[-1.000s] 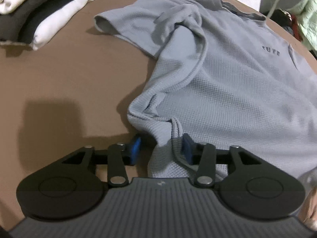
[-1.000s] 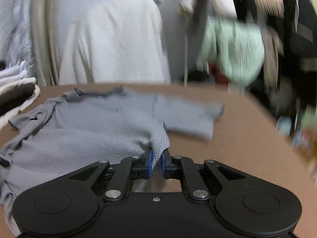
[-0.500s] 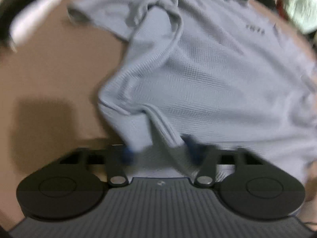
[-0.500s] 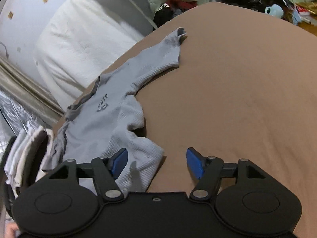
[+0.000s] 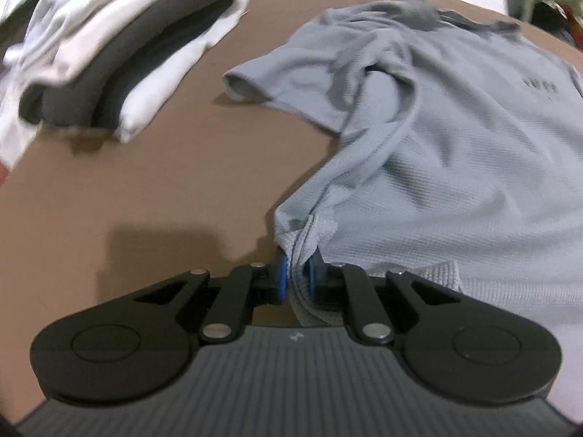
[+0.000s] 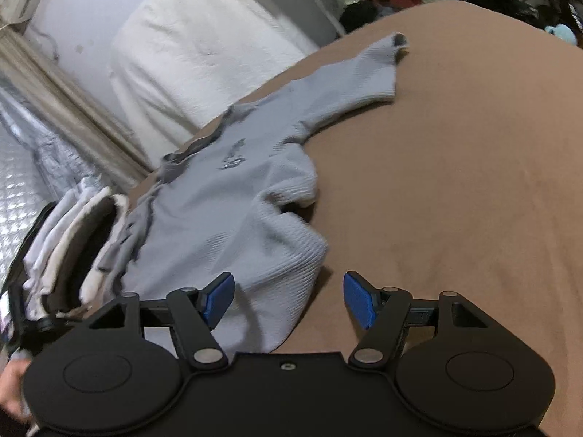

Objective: Fold clothes

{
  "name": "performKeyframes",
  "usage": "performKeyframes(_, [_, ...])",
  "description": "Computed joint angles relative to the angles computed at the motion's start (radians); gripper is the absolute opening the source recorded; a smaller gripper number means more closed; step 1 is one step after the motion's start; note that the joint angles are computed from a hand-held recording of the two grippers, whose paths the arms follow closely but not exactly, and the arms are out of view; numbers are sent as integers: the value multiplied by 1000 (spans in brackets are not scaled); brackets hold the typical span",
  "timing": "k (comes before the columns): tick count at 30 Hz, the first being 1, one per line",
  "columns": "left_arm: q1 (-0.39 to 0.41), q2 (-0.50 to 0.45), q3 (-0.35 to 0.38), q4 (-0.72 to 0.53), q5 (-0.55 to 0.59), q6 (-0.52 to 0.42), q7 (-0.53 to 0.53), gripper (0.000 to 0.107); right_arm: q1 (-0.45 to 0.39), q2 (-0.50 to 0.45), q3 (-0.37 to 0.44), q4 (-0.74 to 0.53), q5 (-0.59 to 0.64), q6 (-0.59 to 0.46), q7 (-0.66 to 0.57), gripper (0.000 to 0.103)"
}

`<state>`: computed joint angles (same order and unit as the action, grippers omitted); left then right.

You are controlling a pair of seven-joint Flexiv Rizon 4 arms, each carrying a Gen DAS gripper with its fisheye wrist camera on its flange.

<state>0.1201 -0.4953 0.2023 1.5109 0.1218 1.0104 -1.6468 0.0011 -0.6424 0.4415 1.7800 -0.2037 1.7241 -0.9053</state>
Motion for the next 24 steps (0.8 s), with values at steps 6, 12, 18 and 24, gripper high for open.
performKeyframes(6, [-27, 14, -1, 20, 52, 70, 58, 9, -56, -105, 94, -127, -85, 1, -97, 10])
performKeyframes(12, [-62, -9, 63, -23, 133, 79, -40, 10, 0, -128, 120, -239, -159, -45, -185, 11])
performKeyframes(18, [-50, -17, 56, -52, 126, -22, -76, 21, -113, -280, 459, -360, -187, -366, -442, 27])
performKeyframes(24, [-31, -26, 40, -70, 125, -76, -90, 35, -148, -195, 452, -217, -150, -391, -575, 52])
